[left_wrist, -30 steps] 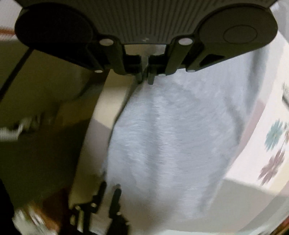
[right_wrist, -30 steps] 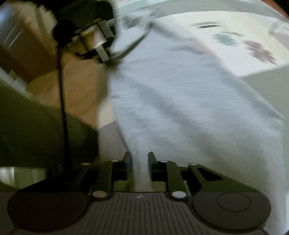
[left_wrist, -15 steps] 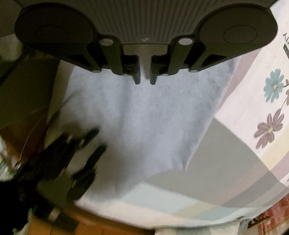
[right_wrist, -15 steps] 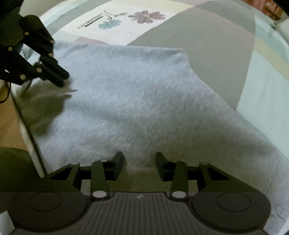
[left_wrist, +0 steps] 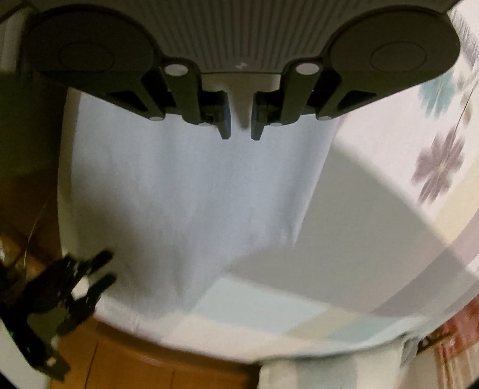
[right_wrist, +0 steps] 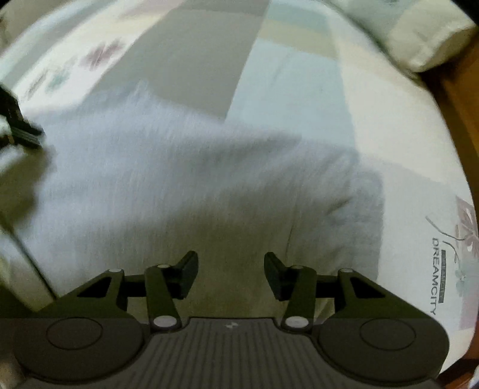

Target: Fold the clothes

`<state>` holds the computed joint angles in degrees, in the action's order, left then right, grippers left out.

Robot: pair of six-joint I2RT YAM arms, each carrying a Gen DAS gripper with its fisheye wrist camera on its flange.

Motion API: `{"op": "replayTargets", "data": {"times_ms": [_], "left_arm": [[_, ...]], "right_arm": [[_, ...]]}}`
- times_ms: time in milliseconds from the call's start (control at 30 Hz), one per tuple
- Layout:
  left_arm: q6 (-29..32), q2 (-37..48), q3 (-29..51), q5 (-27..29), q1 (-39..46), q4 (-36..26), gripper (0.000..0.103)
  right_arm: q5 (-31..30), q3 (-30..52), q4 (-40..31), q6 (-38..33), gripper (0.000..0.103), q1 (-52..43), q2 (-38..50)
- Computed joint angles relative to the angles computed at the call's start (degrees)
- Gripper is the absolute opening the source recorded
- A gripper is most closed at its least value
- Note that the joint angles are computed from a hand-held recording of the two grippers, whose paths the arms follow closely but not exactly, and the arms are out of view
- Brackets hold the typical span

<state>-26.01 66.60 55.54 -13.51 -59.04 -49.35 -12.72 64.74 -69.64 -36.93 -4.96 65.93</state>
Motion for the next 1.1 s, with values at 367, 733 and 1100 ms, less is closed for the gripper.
{"op": "replayTargets", "data": {"times_ms": [367,733,1100], "left_arm": [[2.30,21.99,3.07,-1.83,8.11,24.25,0.025],[-3.33,27.98,21.24,-10.30,0.14,-0.66,0.022],[-28.13,23.65,16.43,-6.21,-16.44,-10.25,0.026]], "right_arm": [[-7.76,-2.04,2.01,-27.36,0.056,-17.84,7.38],[-15.39,-3.19,-2.95,-42.65,0.065,-21.90,10.66],[-12.76,-9.52,5.58,-32.83,0.069,-20.88,1.36]]}}
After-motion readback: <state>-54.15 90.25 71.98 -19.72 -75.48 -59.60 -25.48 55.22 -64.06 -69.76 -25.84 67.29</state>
